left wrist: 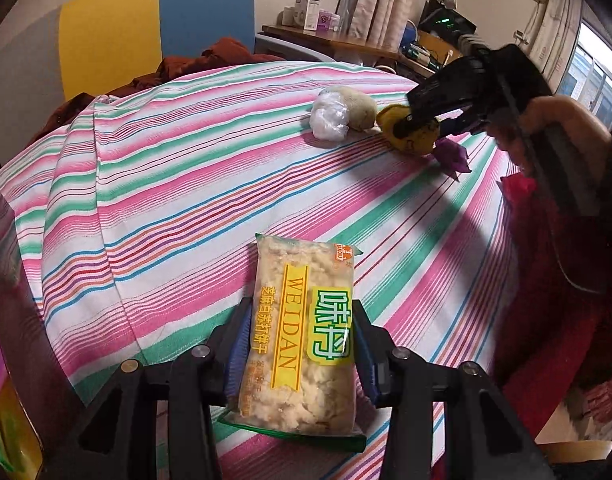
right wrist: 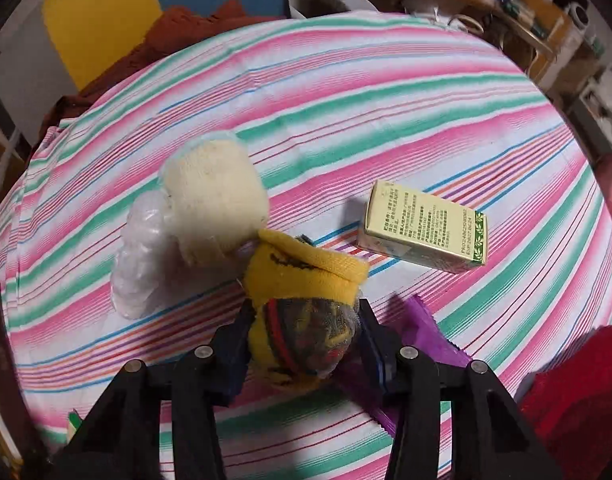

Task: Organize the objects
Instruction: 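Grasp the WEIDAN snack bag with the left gripper while the right grasps the yellow knitted pouch, then carry the WEIDAN bag and yellow pouch into the gold tray and release both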

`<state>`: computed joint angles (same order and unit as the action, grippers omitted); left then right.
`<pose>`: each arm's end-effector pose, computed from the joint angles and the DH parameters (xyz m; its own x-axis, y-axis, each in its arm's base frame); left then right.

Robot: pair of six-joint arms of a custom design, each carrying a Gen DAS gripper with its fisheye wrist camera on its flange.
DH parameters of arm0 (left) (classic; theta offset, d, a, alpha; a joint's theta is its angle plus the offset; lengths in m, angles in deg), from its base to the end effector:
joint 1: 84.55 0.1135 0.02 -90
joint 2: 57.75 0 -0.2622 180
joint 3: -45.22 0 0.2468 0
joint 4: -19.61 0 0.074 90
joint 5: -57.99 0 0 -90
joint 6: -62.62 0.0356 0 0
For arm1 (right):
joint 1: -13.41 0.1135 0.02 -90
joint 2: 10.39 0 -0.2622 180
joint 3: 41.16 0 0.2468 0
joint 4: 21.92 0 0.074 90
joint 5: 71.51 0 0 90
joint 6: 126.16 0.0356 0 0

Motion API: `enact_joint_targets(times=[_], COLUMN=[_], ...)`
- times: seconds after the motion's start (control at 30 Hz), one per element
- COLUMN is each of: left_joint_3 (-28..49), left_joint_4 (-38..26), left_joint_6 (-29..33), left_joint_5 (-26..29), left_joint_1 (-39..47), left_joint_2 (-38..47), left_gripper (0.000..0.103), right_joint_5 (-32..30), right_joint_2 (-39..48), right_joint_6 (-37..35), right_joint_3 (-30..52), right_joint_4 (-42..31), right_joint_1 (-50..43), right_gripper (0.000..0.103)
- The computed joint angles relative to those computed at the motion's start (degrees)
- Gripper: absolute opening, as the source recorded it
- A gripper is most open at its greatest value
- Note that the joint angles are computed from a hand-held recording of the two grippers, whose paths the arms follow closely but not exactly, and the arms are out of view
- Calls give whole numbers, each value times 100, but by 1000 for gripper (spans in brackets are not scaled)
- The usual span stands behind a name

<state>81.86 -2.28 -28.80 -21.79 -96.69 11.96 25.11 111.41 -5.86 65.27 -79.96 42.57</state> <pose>0.1927 -0.0479 0.1355 -0.8078 0.1488 -0.5704 0.2866 0.9447 -0.1595 0.3752 0.2047 0.1661 -0.9523 0.0426 -0.3023 0.0292 0.9984 0.0487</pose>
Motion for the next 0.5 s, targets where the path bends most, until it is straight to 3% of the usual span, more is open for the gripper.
enact_joint_targets(times=[0.17,0.3,0.5], left_joint_3=[-13,-50,111], left_joint_4=[-191,-644,-1647], left_joint_6=[-97,-145,-84], left_joint_5=[170,143,148], left_joint_1=[139,212,653], left_joint_2=[-235,-950,-2316], left_gripper=[46,46,46], right_joint_5=[-222,-409,-483], right_joint_2=[-925,-1548,-1647], right_joint_6=[2,45,86], right_joint_3=[-882,-1458,-1467], right_joint_4=[469,786,1007], right_joint_1=[173,513,1027], right_gripper=[41,41,41])
